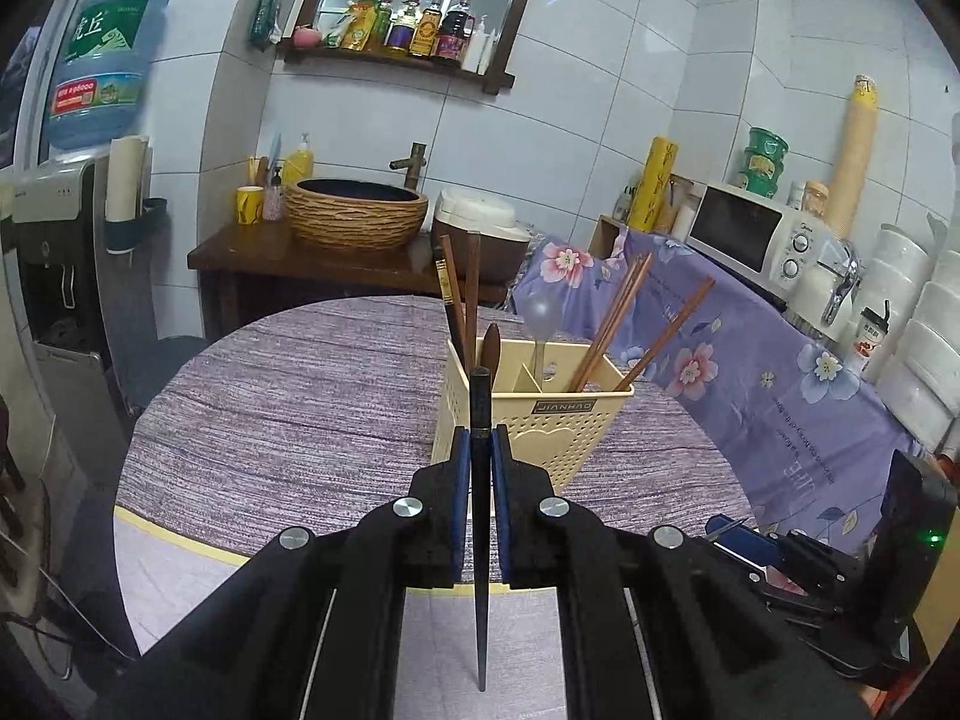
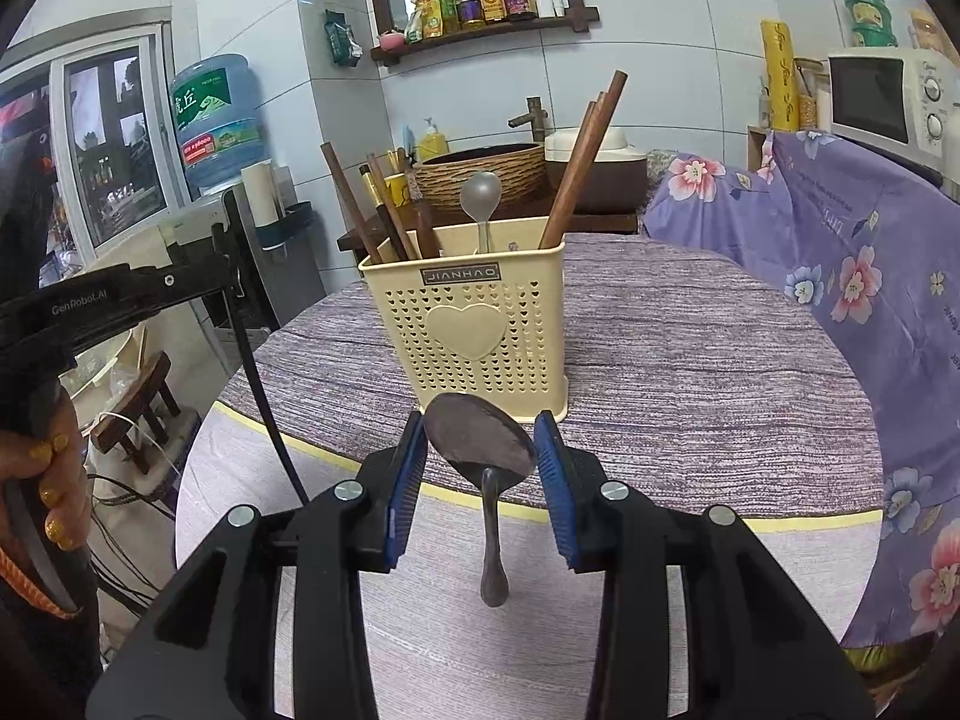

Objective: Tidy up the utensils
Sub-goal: 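Carry the spoon and black chopstick over the holder and lower them in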

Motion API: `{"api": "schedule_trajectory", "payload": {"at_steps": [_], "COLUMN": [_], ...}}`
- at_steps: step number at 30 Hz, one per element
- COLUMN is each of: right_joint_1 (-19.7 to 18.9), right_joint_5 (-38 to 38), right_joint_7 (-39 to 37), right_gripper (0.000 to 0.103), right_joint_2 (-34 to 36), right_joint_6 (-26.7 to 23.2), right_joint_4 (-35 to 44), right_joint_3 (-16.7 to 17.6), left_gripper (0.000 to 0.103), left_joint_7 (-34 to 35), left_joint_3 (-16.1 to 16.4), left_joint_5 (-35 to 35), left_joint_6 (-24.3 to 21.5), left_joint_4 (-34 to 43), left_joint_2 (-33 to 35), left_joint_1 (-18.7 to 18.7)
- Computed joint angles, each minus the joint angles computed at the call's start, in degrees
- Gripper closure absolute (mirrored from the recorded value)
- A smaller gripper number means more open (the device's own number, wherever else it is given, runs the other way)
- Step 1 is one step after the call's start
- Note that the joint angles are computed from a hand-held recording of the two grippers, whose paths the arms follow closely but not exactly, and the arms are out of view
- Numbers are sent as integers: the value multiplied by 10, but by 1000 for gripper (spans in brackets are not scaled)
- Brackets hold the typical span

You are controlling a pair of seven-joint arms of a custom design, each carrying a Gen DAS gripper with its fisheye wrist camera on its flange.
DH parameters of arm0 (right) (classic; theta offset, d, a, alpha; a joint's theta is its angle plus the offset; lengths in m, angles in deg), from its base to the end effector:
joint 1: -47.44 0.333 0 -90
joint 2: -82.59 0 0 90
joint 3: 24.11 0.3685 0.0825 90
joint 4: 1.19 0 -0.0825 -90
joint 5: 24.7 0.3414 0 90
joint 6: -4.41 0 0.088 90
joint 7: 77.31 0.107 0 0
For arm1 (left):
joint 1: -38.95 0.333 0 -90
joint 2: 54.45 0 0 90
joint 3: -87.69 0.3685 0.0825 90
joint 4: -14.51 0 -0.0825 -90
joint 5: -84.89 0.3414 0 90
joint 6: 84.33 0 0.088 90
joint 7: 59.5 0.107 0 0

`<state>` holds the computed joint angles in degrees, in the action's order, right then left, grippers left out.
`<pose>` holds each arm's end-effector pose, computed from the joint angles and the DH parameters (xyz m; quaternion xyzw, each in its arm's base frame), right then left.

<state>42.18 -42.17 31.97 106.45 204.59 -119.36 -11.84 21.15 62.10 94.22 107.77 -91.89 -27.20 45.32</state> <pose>0.6255 0.0924 0.4412 -0.6361 0.5960 -0.2513 0.4208 0.6520 -0.1806 0.4928 -0.5465 0.6620 -0.4639 0.2189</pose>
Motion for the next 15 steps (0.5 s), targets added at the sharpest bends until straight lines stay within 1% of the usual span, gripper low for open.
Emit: {"api": "schedule_trajectory", "payload": {"at_steps": [4, 7, 8, 10, 13, 15], "right_joint_1": [6, -5, -16, -42, -73, -97], "right_joint_5": [2, -4, -11, -29, -51, -69], "right_joint_7": [-5, -2, 2, 11, 18, 22], "right_gripper": [65, 65, 65, 65, 65, 65], "right_joint_2": [-2, -2, 0, 4, 9, 12], "right_joint_6": [-1, -4, -7, -14, -21, -26], "right_joint_4": [0, 1, 3, 9, 22, 36], "right_joint_3": [-7, 3, 14, 41, 74, 103], "left_gripper": [95, 95, 95, 95, 95, 95], "left_joint_7": [-2, -2, -3, -4, -4, -2], "left_joint_3": [-33, -38, -41, -56, -93, -102], "left_joint_5": [12, 18, 21, 29, 42, 45], "left_joint_6": [1, 5, 6, 5, -2, -4], "left_joint_4": [-1, -3, -2, -1, 8, 21], "left_joint_2": [6, 6, 6, 8, 14, 15], "left_joint_1": [30, 34, 36, 50, 79, 83]}}
